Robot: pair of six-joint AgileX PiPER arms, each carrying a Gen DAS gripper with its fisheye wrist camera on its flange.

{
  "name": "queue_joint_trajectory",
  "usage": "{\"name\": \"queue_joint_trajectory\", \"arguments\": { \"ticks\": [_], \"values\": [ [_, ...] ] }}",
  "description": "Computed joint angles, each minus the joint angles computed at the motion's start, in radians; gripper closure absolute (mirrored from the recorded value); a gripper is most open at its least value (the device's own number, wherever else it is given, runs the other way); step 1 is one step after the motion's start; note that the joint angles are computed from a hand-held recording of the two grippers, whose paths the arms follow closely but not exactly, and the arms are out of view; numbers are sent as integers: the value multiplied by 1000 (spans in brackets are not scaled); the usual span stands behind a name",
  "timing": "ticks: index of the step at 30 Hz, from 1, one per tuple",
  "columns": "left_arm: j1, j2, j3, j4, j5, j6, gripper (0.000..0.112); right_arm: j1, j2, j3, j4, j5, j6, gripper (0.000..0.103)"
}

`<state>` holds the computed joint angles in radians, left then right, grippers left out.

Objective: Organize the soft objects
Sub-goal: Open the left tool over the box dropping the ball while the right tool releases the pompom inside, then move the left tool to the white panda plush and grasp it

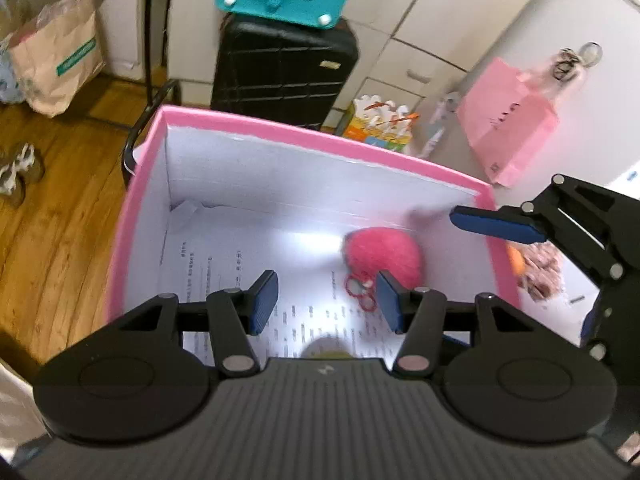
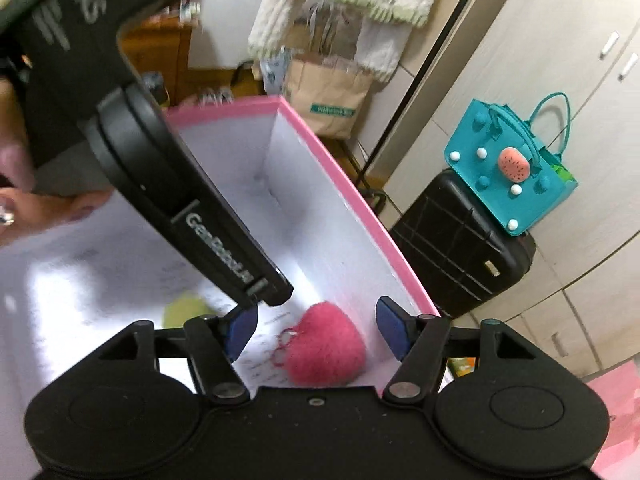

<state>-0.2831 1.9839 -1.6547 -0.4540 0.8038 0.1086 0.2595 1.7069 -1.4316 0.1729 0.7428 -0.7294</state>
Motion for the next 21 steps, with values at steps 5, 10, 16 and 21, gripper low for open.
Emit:
{"name": "queue_joint_trajectory", "arguments": {
  "ticks": [5, 10, 16, 21],
  "values": [
    [5, -147, 114, -24, -8, 94, 59, -89, -117, 37, 177, 133, -10, 33],
    [-26, -317, 226, 21, -21, 134, 58, -177, -200, 65, 282, 234, 29, 32],
    [-90, -492, 324, 76, -14, 115, 54, -244, -340, 148, 327, 280, 65, 32],
    [-158, -625, 356, 132, 48, 65, 52, -322, -442, 191, 389, 370, 63, 32]
  ]
}}
